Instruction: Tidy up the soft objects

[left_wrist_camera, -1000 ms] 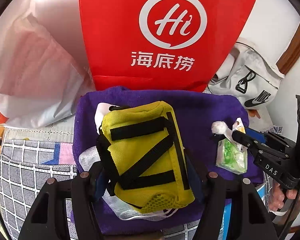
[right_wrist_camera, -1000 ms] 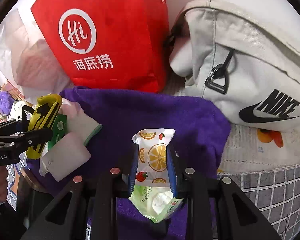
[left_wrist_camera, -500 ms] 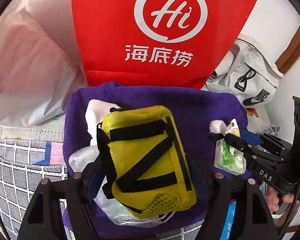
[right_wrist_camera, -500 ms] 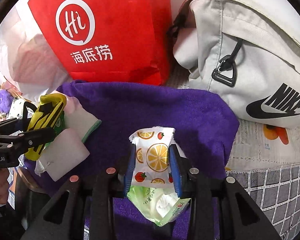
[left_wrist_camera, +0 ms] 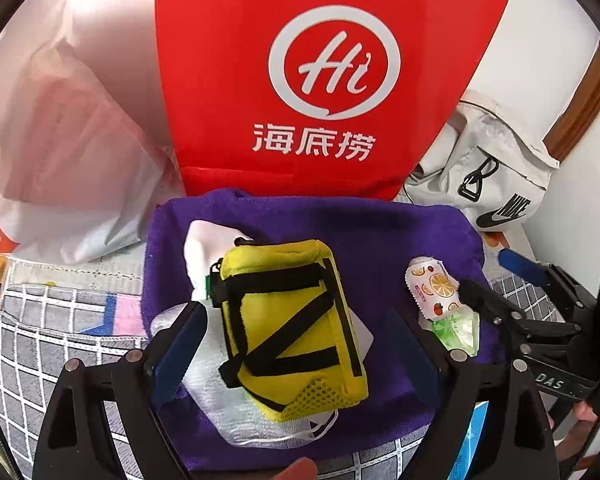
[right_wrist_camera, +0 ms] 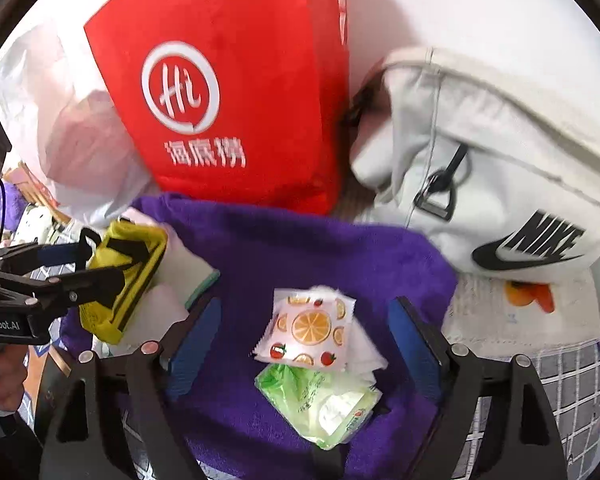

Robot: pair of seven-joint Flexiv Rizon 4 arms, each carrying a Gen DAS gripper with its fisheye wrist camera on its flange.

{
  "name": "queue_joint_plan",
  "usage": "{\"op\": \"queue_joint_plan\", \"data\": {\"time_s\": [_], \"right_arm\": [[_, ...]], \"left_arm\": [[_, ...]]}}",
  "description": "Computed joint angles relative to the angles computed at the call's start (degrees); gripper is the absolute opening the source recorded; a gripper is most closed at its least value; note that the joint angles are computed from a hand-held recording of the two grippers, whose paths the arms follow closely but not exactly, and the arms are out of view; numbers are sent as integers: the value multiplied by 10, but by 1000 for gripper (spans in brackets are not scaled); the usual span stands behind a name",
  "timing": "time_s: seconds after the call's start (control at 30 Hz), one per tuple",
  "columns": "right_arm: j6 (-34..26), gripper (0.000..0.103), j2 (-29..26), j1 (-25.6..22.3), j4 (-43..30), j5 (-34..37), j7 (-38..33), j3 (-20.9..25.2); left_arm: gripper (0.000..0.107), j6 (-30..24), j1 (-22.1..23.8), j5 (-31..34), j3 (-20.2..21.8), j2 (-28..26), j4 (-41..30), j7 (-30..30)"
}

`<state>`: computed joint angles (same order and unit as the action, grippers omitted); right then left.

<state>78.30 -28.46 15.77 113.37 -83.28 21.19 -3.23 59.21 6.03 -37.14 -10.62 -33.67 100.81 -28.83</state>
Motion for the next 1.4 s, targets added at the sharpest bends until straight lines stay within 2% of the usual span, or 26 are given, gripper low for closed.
{"op": "queue_joint_plan", "data": {"time_s": [0.17, 0.3, 0.47, 0.6, 0.77, 0.87, 0.97, 1.2, 1.4], "right_arm": [[-41, 88, 31, 11, 11, -4, 16, 9], [-60, 88, 69, 8, 35, -20, 55, 26], [-97, 88, 125, 12, 80, 8, 62, 61], [-150, 89, 169, 33, 116, 52, 50, 94], [-243, 102, 231, 71, 157, 90, 60, 141], [-302, 103, 257, 100, 167, 126, 62, 172], [-347, 103, 280, 128, 177, 159, 74, 200], [-417, 103, 306, 181, 191, 204, 118, 244], [-454, 103, 307, 222, 195, 217, 159, 266]], "left_arm": [[90, 23, 0, -5, -1, 29, 24, 10], [90, 49, 2, -24, -5, 74, 68, 46], [90, 40, 9, -96, 0, 150, 138, 114], [90, 14, -2, -136, 31, 201, 182, 151], [90, 2, -28, -190, 80, 275, 250, 198], [90, -18, -41, -210, 110, 317, 285, 217], [98, -23, -52, -225, 135, 357, 321, 243], [98, -50, -55, -237, 183, 429, 383, 278], [98, -25, -51, -274, 202, 462, 426, 323]]}}
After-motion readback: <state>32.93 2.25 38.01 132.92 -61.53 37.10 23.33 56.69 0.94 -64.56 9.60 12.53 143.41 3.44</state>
